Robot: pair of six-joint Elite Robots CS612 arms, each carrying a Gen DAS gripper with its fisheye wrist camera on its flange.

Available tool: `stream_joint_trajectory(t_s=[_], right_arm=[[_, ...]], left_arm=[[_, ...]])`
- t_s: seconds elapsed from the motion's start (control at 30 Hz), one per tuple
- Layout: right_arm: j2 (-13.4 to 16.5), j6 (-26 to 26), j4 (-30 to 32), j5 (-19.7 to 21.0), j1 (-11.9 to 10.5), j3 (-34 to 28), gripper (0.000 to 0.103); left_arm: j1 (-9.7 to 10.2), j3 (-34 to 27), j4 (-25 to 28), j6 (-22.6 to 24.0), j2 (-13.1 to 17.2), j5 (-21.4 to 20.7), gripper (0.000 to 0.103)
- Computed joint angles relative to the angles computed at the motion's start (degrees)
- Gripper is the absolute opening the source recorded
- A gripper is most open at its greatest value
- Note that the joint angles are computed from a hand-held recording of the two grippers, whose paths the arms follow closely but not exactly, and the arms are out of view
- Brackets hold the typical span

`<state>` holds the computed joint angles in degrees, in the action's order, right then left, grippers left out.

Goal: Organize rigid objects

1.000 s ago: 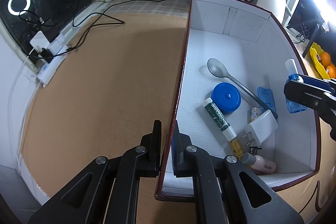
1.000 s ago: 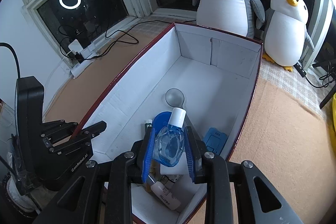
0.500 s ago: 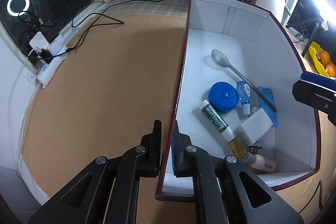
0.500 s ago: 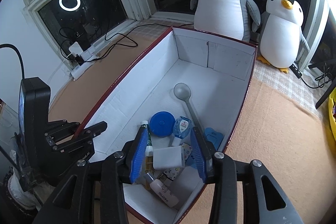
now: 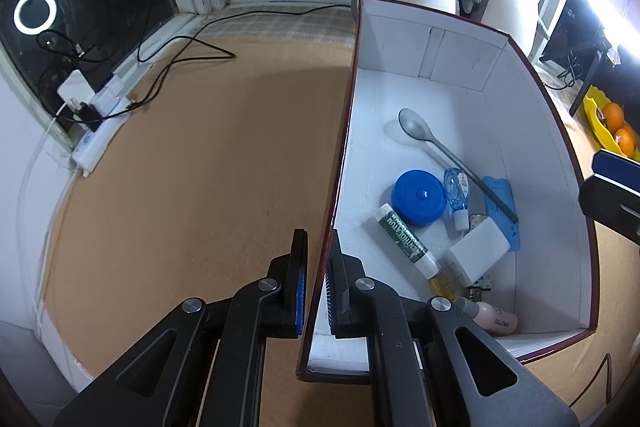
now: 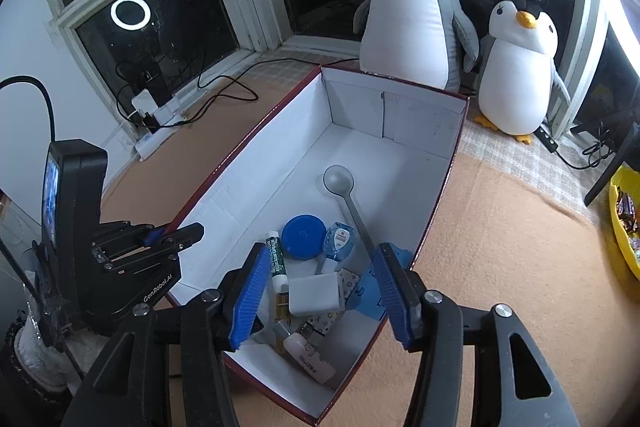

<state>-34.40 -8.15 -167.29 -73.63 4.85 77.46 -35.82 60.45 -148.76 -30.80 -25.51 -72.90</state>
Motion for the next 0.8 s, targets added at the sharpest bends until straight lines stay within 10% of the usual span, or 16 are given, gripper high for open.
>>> stream_joint_trajectory(t_s=[0.8], right_arm=[[-5.21, 4.24, -14.29, -4.12, -1.03, 9.14, 0.068]], left_arm=[[-0.95, 8.96, -14.51, 1.47, -6.48, 7.01, 0.016]])
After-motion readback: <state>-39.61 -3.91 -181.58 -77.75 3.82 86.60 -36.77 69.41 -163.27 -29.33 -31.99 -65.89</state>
